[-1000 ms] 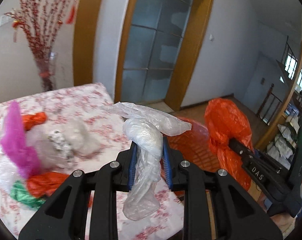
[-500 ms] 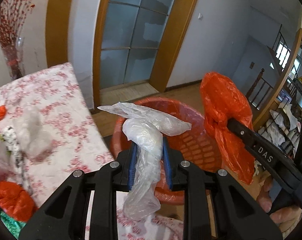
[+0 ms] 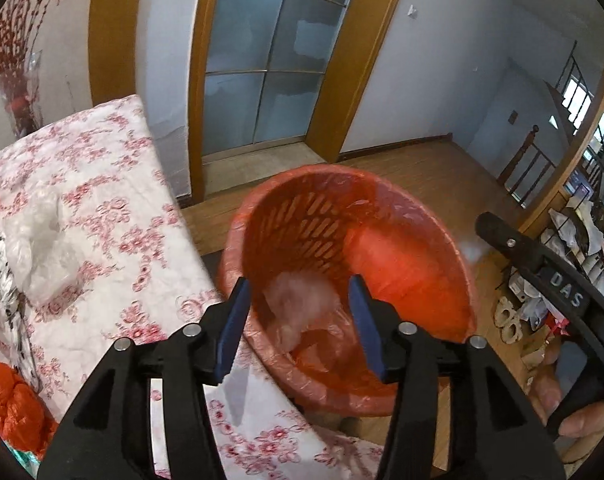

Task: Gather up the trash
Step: 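Carry both bags to the orange wastebasket and open both tools to drop them, then grasp the magenta bag with the left tool while the right tool grasps the orange bag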

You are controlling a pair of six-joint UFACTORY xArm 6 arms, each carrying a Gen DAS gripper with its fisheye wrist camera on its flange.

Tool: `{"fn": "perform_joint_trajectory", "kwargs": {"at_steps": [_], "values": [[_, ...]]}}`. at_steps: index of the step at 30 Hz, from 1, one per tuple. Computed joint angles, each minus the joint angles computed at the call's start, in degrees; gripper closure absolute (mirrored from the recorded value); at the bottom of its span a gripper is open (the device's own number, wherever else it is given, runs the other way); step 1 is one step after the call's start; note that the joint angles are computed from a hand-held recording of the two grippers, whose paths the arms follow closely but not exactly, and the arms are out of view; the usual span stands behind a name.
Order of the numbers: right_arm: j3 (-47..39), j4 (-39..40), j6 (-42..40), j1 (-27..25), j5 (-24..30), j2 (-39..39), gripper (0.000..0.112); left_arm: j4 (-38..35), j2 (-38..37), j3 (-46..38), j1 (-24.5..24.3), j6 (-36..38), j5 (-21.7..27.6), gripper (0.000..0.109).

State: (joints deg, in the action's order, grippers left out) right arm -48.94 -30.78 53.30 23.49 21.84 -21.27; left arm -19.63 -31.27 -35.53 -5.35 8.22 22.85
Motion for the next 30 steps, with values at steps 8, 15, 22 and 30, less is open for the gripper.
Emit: {"fn": "perform_joint_trajectory", "kwargs": {"at_steps": [8,15,22,30], "values": [[2.0,-1.4,1.3,1.9,2.0,-3.1,0.047,9.0,-8.5,5.1,3.7,-4.9,0.5,0.04],[3.7,-0.9,2.0,6.3,4.5,-6.7,0.047,12.7,-18.3,9.6,9.6,-5.0,2.9,0.034],[3.3,-1.9,3.9,14.2,6.6,-7.1,0.047,12.1,-28.1,13.8,17.9,-3.5,5.9,0.028],[0.6,-2.8,5.0,22.7,7.7,-3.0,0.047,2.6,-29.5,15.9,33.7,7.0,5.0,0.027]]}}
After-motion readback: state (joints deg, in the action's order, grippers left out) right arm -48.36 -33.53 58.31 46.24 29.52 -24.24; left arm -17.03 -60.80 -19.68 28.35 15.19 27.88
